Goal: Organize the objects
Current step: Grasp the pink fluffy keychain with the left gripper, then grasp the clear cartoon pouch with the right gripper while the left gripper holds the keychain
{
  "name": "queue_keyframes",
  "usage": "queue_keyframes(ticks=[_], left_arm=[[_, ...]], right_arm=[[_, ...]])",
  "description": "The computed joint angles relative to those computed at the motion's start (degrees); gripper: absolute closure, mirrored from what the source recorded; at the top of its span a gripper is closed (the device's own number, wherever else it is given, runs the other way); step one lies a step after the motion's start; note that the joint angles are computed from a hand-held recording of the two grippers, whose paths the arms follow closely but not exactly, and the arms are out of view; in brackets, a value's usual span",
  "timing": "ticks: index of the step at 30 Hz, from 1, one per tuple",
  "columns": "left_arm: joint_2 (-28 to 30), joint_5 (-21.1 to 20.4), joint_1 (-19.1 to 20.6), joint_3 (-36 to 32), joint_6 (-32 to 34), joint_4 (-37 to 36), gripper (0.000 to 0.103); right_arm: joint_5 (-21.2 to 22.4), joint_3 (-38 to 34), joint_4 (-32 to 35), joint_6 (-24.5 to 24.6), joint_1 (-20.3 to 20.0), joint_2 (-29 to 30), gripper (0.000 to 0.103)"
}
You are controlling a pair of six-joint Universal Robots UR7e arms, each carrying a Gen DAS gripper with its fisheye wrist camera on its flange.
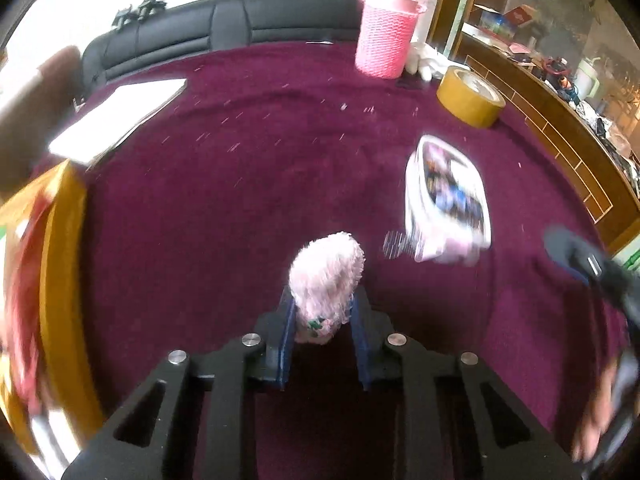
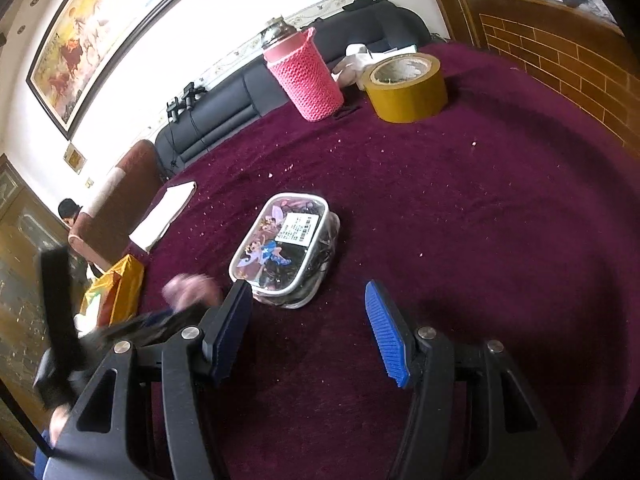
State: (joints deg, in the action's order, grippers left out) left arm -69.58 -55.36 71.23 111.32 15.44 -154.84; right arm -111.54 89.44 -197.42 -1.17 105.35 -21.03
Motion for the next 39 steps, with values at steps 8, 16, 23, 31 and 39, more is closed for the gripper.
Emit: queue_keyframes(ticks=[8,16,23,31,39], left_arm=[[-5.63,-3.61,2.72,5.63,1.41,-4.94,0.081],[-5.37,-7.22,4.54,4.33,1.66,-3.66,0.082],[-5.44,-7.73,4.75,4.04,1.19,-3.12,0.082],[-5.57,-7.83,4.68,4.15,0.49,-3.01,0.082],[-5.31,-7.56,4.72,4.22,1.1,-3.8,0.081]], right_arm=[[-1.35,-5.72,7.84,7.25,0.49,2.27,0.04],[-11.94,-19.92,16.0,9.88,3.18,9.69,0.035],[-19.96,-31.07,21.11,7.48,5.1,16.28,0.027],[-21.32,-35.01,23.26,4.29,6.04,18.42,0.027],[-13.83,-32.46,24.21,4.36,4.55,16.83,0.074]])
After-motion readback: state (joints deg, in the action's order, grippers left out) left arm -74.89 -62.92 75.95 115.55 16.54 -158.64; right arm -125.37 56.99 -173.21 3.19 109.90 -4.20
